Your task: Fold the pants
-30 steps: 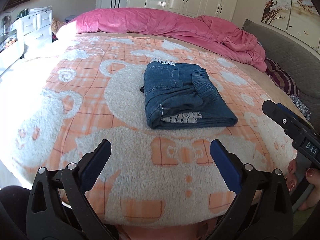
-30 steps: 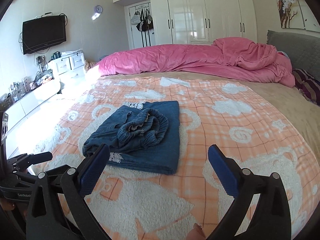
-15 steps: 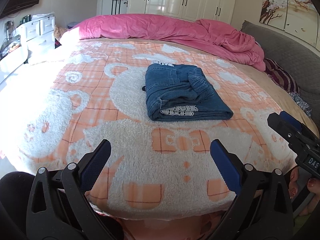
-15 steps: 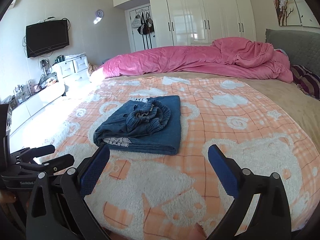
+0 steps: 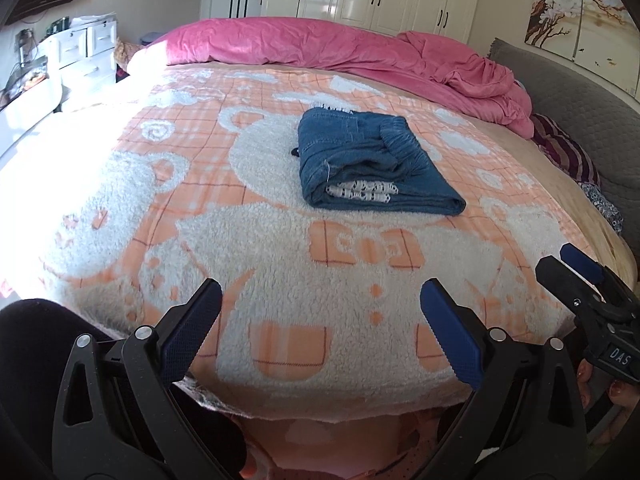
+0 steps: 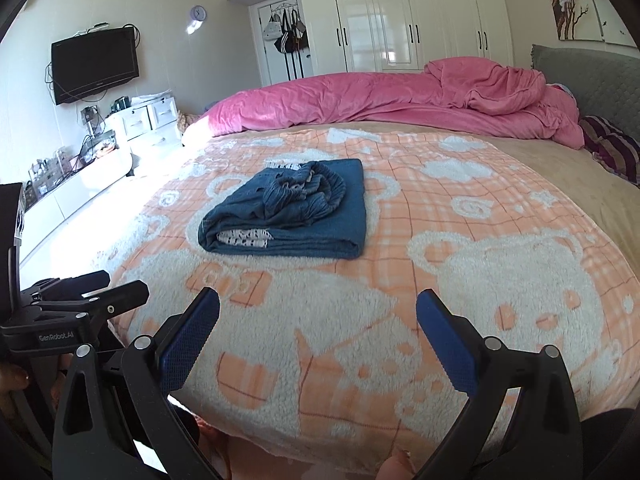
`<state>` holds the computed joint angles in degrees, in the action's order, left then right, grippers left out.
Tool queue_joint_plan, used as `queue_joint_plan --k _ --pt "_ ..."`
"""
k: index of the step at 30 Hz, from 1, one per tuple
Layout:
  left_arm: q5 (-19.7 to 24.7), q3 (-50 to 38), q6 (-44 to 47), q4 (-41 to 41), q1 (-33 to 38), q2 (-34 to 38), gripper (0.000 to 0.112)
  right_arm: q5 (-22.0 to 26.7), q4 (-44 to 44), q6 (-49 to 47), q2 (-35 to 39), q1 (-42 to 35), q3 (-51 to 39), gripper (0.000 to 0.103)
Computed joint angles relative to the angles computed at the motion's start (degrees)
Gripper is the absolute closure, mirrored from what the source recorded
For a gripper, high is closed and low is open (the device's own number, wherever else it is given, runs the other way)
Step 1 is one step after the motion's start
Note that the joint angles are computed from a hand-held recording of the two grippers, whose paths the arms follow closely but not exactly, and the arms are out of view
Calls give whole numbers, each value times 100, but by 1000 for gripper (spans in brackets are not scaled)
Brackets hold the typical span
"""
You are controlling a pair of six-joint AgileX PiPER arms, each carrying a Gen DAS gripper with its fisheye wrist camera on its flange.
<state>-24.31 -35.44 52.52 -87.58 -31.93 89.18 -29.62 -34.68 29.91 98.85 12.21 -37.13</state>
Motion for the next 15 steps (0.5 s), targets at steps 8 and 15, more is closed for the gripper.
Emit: queue_joint_plan --k 8,15 --pt "120 -50 -79 67 14 299 19 41 279 -167 133 34 9 5" --pt "220 -72 -118 87 127 361 19 113 170 -35 259 3 -98 5"
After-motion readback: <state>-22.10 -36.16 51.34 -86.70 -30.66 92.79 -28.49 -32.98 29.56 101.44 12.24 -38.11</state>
